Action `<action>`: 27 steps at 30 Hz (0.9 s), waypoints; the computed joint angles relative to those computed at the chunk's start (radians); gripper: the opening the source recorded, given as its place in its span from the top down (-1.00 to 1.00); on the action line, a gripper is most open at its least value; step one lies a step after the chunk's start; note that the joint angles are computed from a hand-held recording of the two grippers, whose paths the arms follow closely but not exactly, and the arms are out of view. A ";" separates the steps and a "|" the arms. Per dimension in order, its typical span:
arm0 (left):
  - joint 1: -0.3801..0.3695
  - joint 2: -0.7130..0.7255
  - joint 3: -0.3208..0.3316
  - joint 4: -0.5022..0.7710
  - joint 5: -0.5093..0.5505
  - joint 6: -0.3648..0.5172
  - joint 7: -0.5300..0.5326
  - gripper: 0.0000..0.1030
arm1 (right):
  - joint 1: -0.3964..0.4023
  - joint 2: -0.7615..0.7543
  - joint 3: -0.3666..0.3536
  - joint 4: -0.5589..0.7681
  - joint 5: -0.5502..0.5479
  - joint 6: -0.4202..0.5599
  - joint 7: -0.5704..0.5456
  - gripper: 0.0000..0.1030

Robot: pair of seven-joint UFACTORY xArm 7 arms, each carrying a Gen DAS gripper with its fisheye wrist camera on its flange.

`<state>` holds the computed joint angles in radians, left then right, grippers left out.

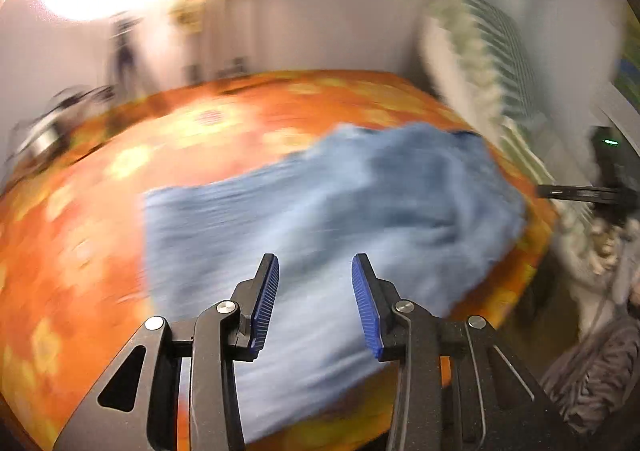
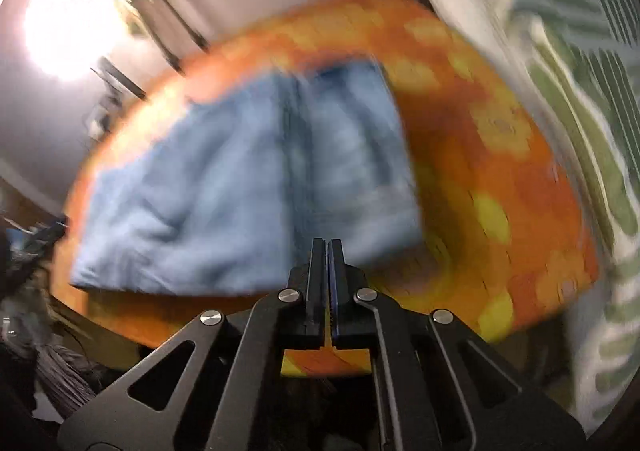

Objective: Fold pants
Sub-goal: 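Open both grippers and move them to the folded jeans edge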

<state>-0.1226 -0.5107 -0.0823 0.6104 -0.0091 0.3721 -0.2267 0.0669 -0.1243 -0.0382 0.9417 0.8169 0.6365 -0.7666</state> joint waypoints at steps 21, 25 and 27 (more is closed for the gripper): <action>0.004 -0.133 0.142 -0.214 -0.172 0.014 0.004 0.07 | 0.193 0.576 0.182 0.544 -0.603 -0.104 0.460 0.87; 0.011 -0.119 0.121 -0.214 -0.176 0.034 0.001 0.07 | 0.208 0.578 0.177 0.527 -0.677 -0.149 0.488 0.87; 0.009 -0.119 0.123 -0.222 -0.195 0.025 -0.013 0.07 | 0.206 0.572 0.178 0.528 -0.692 -0.136 0.511 0.87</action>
<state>-0.1133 -0.6301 0.0409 0.3888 -0.2038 0.3970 -0.2399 0.2733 0.4477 0.1397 1.4694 0.1245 0.5002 -0.2553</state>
